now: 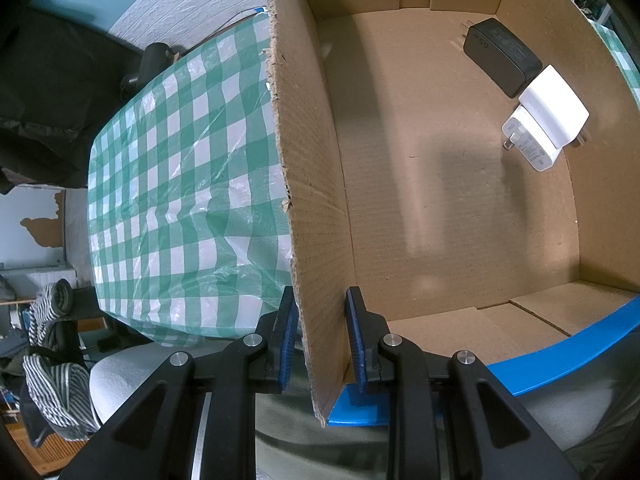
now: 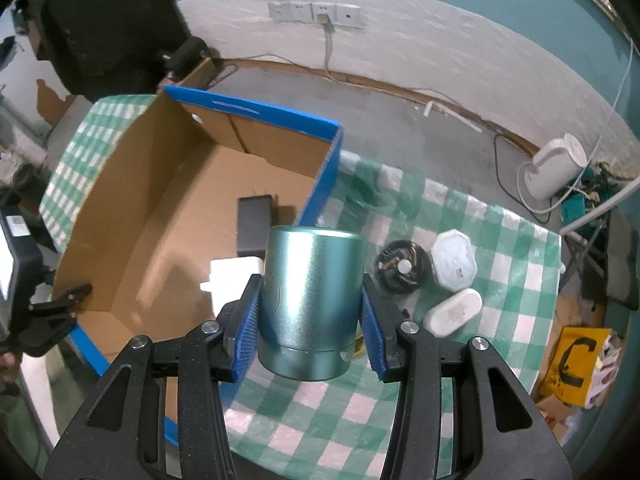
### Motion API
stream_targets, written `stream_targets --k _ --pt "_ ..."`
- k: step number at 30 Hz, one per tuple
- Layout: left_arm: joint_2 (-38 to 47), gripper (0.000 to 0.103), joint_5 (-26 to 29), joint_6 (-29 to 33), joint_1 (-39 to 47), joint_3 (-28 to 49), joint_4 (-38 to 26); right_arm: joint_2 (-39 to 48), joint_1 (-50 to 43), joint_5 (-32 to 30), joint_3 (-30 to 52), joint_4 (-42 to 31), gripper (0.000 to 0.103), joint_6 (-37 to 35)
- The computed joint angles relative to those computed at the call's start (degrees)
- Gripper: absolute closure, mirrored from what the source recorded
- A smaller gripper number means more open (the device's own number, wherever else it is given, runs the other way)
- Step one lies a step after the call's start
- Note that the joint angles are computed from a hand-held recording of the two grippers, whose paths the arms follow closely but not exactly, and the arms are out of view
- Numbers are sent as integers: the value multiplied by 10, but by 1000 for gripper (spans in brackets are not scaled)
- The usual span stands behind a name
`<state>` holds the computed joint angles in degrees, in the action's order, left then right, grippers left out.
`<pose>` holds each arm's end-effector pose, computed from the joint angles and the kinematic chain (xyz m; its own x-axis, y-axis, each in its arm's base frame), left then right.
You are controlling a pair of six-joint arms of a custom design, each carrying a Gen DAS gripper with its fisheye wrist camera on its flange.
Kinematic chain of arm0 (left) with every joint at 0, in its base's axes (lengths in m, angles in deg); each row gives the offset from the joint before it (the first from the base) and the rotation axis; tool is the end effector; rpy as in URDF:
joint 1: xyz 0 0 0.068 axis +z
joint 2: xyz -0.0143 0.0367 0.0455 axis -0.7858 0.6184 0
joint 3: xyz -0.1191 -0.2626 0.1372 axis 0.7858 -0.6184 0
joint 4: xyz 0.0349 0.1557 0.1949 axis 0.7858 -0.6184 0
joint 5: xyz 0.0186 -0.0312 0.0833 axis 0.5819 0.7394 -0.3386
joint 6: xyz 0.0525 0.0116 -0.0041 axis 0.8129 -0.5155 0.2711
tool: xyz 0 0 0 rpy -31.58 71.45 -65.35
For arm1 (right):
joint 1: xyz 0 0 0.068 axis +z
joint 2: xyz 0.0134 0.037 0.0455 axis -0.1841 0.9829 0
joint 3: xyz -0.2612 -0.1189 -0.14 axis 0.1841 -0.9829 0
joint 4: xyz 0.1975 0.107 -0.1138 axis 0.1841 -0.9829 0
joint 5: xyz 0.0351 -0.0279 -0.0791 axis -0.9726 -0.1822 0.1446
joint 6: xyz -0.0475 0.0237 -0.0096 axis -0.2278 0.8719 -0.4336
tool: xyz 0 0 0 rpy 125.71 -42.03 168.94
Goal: Organize rigid objects
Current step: 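Carry the teal cylinder into the box with the right gripper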
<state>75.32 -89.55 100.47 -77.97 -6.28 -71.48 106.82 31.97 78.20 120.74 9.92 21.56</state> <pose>0.2817 -0.1273 0.1979 -0.6898 0.7239 -0.0154 0.6864 0.6605 0.3043 0.1757 0.1496 0.2571 -0.8793 0.3359 -0.3377 0.3154 0.9419 0.1156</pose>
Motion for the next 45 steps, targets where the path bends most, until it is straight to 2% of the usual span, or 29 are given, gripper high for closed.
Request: stream_targets --k 17,38,45 --pt "0 78 0 0 -1 0 0 66 3 -9 76 21 58 -53" --pt "0 78 -1 -2 -3 -1 0 162 -15 -61 40 113 58 -77" --pt "-1 78 -2 -2 -4 -2 0 177 -1 -41 47 114 58 -86"
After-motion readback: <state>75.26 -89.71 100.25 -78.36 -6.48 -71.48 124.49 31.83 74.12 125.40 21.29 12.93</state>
